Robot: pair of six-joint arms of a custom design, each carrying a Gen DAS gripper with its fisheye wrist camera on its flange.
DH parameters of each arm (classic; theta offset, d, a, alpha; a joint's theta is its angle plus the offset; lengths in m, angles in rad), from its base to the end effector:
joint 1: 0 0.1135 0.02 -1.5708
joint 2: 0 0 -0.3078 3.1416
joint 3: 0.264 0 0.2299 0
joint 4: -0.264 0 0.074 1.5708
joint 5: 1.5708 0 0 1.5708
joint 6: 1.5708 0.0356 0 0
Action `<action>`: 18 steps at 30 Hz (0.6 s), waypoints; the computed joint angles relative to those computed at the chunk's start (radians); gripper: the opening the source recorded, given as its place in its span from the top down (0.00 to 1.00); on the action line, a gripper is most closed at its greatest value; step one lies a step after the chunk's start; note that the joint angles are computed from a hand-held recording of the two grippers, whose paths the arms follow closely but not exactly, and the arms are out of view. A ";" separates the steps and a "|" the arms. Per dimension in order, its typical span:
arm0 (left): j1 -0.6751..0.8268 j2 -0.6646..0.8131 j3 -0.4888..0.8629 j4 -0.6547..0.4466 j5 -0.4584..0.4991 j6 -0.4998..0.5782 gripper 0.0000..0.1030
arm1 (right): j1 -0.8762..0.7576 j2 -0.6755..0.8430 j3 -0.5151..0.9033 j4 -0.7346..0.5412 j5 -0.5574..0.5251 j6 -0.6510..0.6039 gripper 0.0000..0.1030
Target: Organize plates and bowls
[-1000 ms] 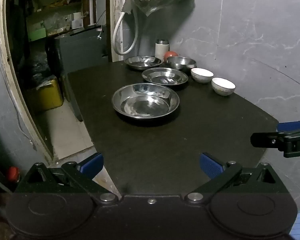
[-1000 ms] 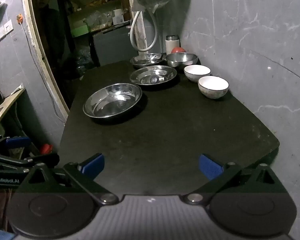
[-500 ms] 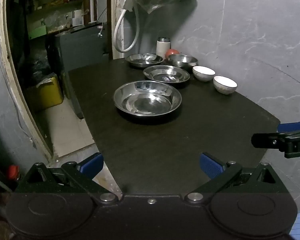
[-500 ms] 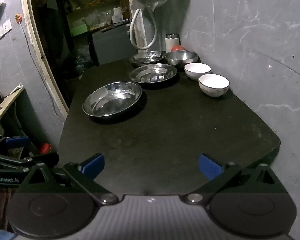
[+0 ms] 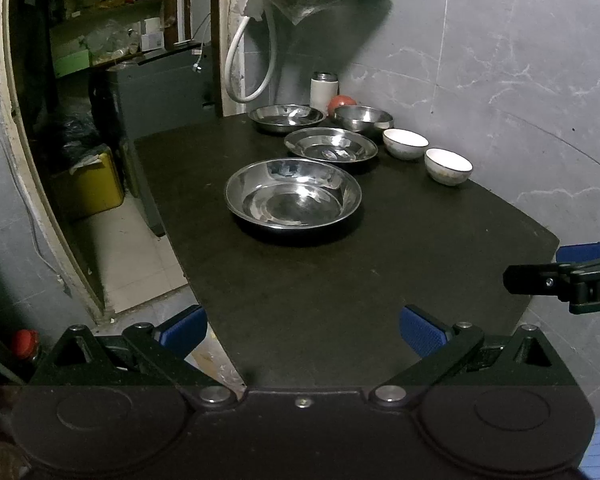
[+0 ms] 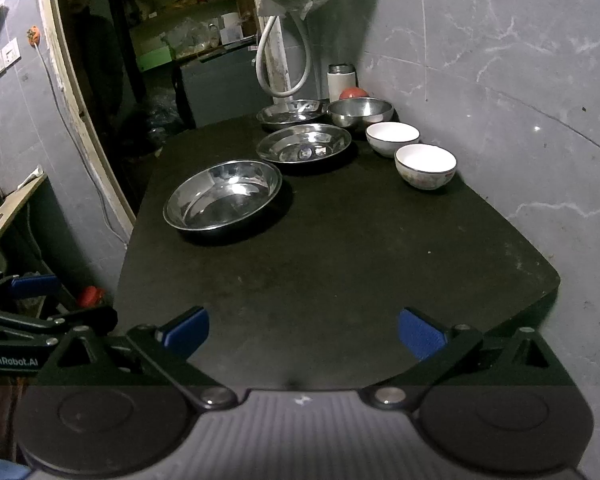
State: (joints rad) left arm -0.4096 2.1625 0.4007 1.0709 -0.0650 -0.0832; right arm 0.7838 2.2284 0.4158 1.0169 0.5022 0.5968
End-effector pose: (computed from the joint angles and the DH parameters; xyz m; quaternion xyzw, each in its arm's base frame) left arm 0.2696 -0.1145 0.0699 0.1333 0.8945 -0.0753 0.4200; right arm 0.2153 0.1904 0.0521 0.0098 0.9017 0.0557 0.4287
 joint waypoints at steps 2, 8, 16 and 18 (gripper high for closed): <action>0.000 0.001 -0.001 0.003 0.001 0.001 0.01 | 0.001 0.000 0.004 -0.004 0.002 0.001 0.00; -0.002 0.004 -0.002 0.005 -0.001 -0.001 0.01 | 0.001 -0.004 0.000 -0.003 0.003 0.000 0.00; 0.010 0.013 0.000 0.007 0.019 0.008 0.01 | 0.009 -0.014 0.007 -0.027 0.013 0.006 0.00; 0.009 0.014 -0.001 0.011 0.018 0.008 0.01 | 0.011 -0.013 0.012 -0.034 0.014 0.008 0.00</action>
State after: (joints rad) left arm -0.4005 2.1769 0.4001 1.0821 -0.0471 -0.0756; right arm 0.7946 2.2155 0.4275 0.9829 0.5166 0.6045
